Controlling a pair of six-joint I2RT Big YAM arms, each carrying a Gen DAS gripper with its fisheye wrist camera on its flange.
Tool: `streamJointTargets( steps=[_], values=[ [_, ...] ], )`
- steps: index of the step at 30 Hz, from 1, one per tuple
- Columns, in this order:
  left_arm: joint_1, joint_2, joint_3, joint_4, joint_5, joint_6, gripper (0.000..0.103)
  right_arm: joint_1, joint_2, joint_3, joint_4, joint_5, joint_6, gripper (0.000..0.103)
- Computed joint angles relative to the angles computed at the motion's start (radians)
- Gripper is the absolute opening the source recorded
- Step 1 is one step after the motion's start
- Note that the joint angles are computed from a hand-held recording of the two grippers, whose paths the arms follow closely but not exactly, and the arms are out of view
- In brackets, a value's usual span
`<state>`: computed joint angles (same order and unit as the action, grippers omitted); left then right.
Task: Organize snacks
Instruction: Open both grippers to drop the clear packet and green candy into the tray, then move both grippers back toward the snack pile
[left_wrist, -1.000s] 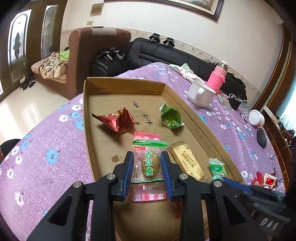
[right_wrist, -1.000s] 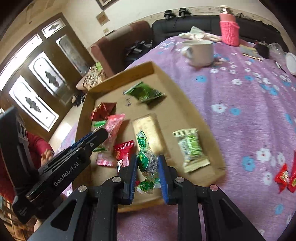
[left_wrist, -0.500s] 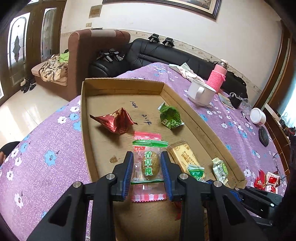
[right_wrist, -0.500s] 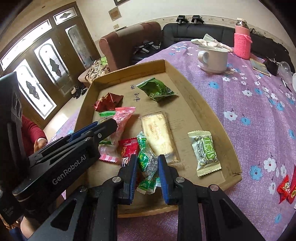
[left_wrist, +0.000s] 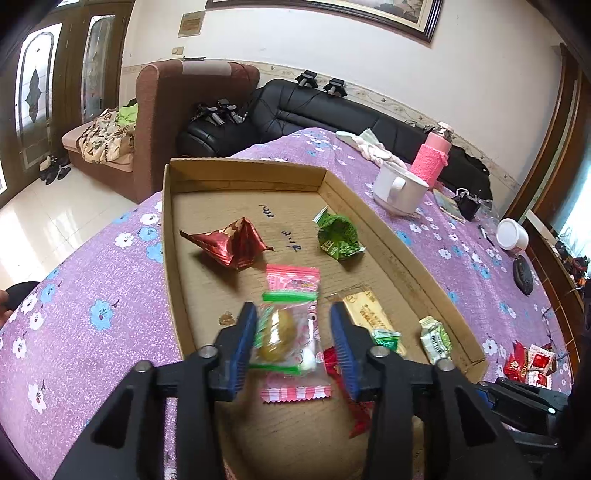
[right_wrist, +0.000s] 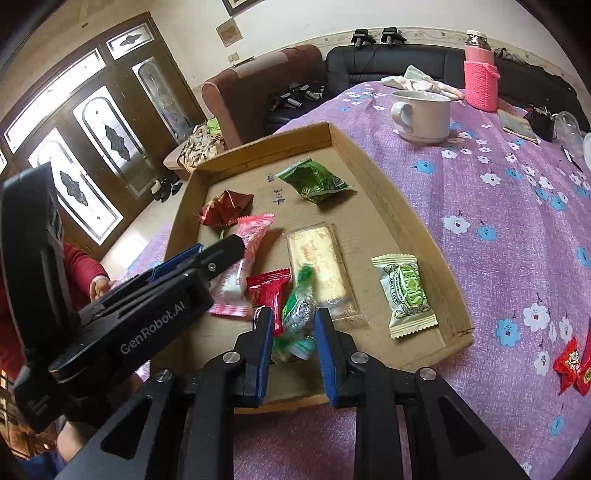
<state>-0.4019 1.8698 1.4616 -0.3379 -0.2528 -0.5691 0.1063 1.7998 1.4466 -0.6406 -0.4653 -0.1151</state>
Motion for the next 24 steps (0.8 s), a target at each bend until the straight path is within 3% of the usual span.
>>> streamJointTargets(
  steps=[13, 17, 21, 24],
  values=[
    [-0.008, -0.025, -0.034, 0.057, -0.023, -0.006, 0.049, -0.14, -0.07, -0.038, 0.003, -0.071, 0.073, 0.025],
    [-0.02, -0.041, -0.052, 0.094, -0.052, 0.022, 0.049, -0.219, -0.073, -0.041, 0.01, -0.025, 0.109, 0.025],
    [-0.052, -0.066, -0.067, 0.12, -0.103, 0.064, 0.049, -0.291, -0.058, -0.03, 0.019, 0.108, 0.165, 0.025],
    [-0.075, -0.078, -0.059, 0.116, -0.076, 0.091, 0.049, -0.323, -0.01, 0.022, -0.041, 0.133, 0.194, 0.025]
  ],
)
